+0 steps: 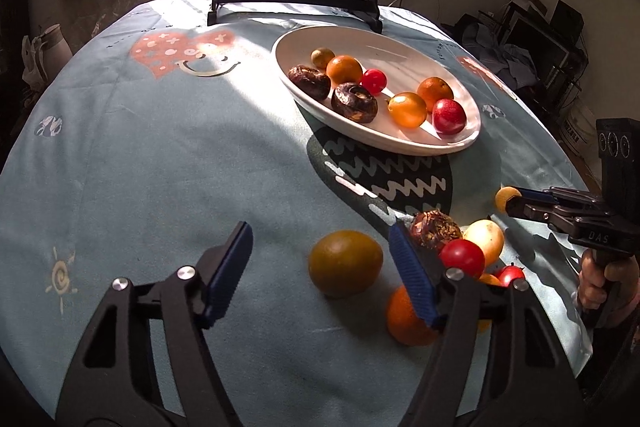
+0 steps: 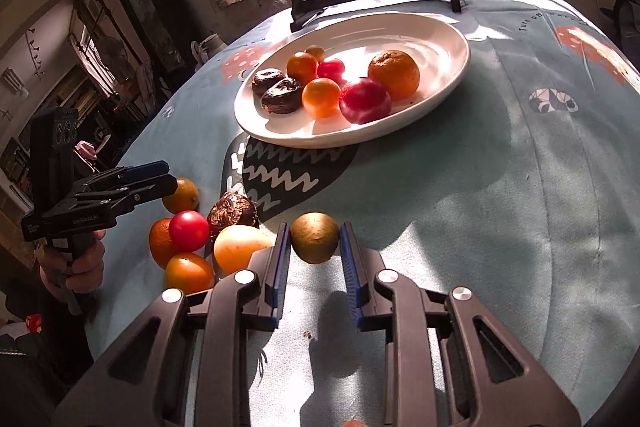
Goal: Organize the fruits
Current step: 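Grasp a small yellow-green fruit with the right tool while the left tool grasps a large olive-yellow fruit, then carry both fruits onto the white plate and open both tools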
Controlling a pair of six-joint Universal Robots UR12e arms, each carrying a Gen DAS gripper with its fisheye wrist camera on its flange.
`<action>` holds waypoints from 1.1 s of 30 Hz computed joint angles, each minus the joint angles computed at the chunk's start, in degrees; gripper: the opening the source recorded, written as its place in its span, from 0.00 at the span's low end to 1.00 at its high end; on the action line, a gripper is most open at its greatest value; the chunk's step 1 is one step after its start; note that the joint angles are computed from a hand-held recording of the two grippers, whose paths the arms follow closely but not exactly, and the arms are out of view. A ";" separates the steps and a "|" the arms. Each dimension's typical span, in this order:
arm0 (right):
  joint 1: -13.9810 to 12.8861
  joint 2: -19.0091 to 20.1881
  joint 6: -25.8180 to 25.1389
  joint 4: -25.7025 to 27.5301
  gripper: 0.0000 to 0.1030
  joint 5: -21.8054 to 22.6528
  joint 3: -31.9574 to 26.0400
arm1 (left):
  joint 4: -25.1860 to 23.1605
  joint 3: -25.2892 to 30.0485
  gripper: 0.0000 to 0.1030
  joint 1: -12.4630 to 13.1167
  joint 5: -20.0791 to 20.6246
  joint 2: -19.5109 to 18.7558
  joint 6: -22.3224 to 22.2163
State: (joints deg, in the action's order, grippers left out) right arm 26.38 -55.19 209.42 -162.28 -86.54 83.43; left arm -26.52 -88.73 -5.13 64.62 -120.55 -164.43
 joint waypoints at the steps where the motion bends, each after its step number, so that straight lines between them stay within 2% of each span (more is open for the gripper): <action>1: 0.03 0.01 -0.08 0.01 0.25 -0.12 -0.03 | -1.08 0.24 0.63 -0.02 -0.31 -0.09 0.26; 5: 0.10 0.00 -0.30 0.16 0.25 -0.45 -0.06 | -5.37 1.18 0.58 -0.07 -1.57 -0.44 1.37; 8: 0.19 0.00 -0.65 0.06 0.25 -0.64 -0.09 | -7.40 1.77 0.57 -0.48 0.03 -0.77 2.15; 11: 0.36 -0.02 -1.02 0.09 0.25 -1.39 -0.15 | -6.54 1.47 0.56 -0.68 0.50 -0.71 2.45; 13: 0.47 -0.02 -1.13 0.07 0.25 -1.83 -0.14 | -6.93 1.49 0.51 -0.55 -0.44 -0.71 2.75; 15: 0.57 -0.06 -1.27 0.03 0.25 -2.27 -0.13 | -7.76 1.57 0.41 -0.38 -1.91 -0.68 3.59; 27: 0.77 -0.15 -1.54 -0.34 0.25 -3.27 0.01 | -4.57 0.52 0.41 -0.69 -0.50 -0.25 3.34; 33: 0.26 0.14 -1.28 -5.10 0.25 -0.82 -0.03 | -3.55 1.25 0.41 0.22 -6.73 -0.16 1.42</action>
